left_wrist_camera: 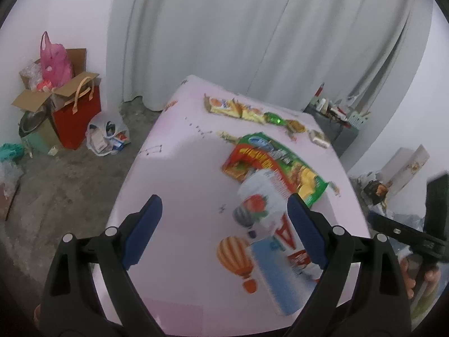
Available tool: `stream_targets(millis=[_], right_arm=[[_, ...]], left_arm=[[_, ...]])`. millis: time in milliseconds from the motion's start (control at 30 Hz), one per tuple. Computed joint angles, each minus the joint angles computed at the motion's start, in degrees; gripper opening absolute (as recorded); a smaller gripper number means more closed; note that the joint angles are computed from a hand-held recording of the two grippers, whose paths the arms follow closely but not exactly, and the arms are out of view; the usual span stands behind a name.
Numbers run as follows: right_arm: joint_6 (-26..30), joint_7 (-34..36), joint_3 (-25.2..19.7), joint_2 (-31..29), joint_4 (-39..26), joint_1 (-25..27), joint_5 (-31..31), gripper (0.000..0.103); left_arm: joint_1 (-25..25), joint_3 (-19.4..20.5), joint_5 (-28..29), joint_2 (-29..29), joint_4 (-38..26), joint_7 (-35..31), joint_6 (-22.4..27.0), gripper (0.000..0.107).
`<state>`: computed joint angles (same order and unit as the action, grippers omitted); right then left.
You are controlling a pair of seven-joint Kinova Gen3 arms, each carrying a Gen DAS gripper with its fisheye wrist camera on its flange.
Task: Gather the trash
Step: 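Move both tools back over the table toward the bottle and medicine box, then grasp the blue medicine box with the left tool while the right tool grasps the white bottle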
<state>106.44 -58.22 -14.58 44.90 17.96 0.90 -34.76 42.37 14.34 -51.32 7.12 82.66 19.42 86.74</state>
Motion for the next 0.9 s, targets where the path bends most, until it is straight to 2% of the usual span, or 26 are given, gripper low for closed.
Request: stream_targets(millis=[100,267,433,500,533,733,900], right_arm=[[-1.5,2.9,2.2,-2.3,3.9,-4.5,4.4,0.076],[-3.9,6.1,4.0,-3.5,6.3,-10.6,9.9,0.076],[-2.8,7.7,5.5,-3.0,4.7,-15.0,14.7,0.076],[-2.0,8.0,5.5,-2.1,3.9,-15.8,15.4,0.068],[-1.2,7.6,5.1,-1.5,3.3,-15.6,15.0,0.061],[-2.3,4.8,3.6,-1.7,4.8,-12.1,11.4,0.06],[-3.6,3.9,2.6,-3.2,7.5,-5.6,7.4,0.059]], left_arm=[[-0.3,0.2,1.5,-0.2,1.3,-0.3,-1.7,0.086],[-1.5,0.1,4.7,-0.3,4.4,-0.7,-7.1,0.086],[-1.6,0.0,7.0,0.2,5.6,-0.4,-10.5,0.086],[-1.7,-0.1,7.7,0.2,6.2,-0.4,-12.4,0.086],[-1.7,-0.1,7.9,0.3,6.3,-0.6,-13.0,0.086],[-1.4,-0.6,9.4,1.5,5.9,-3.4,-16.7,0.086],[-1.6,-1.3,10.1,1.6,6.0,-5.0,-20.3,0.086]])
